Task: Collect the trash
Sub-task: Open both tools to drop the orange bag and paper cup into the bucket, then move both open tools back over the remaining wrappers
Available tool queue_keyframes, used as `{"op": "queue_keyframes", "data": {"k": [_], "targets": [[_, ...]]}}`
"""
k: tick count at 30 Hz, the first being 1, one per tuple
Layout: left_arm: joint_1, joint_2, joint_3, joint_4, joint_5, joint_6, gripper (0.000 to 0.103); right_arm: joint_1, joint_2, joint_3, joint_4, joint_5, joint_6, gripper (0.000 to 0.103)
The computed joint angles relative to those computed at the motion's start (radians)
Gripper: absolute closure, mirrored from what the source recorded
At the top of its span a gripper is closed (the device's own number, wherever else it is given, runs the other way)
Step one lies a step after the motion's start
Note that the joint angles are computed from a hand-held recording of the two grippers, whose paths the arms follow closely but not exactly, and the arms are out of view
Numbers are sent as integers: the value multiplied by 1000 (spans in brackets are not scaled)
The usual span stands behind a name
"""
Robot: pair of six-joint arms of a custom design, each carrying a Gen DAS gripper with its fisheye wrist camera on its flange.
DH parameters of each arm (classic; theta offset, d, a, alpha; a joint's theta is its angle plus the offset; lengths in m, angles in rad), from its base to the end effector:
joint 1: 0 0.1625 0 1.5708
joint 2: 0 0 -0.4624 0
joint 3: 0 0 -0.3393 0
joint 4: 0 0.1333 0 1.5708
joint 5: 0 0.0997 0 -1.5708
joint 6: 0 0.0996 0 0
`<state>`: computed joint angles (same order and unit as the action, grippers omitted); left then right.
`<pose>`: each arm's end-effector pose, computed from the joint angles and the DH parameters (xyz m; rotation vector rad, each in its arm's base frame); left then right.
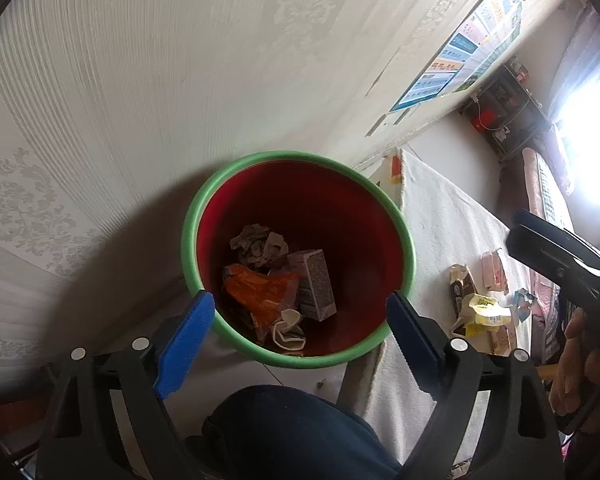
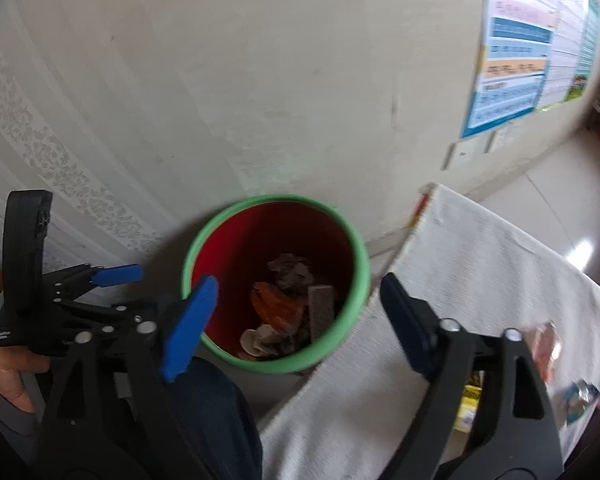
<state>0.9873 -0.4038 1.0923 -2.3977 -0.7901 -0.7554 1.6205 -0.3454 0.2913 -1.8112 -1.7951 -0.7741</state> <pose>-0.2687 -0.7761 0.0723 -0.2858 2.4862 -0.7747 0.1556 -0.8909 0.2734 1.0842 -2.5992 0.2782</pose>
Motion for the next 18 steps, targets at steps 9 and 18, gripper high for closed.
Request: {"op": "queue_keyframes", "data": {"k": [9, 18], "targets": [[-58, 58, -79, 17, 18, 21, 10, -47, -177, 264, -188, -12, 10, 11], [-106, 191, -284, 116, -30, 78, 9, -132, -283, 350, -260, -34, 40, 10]]}}
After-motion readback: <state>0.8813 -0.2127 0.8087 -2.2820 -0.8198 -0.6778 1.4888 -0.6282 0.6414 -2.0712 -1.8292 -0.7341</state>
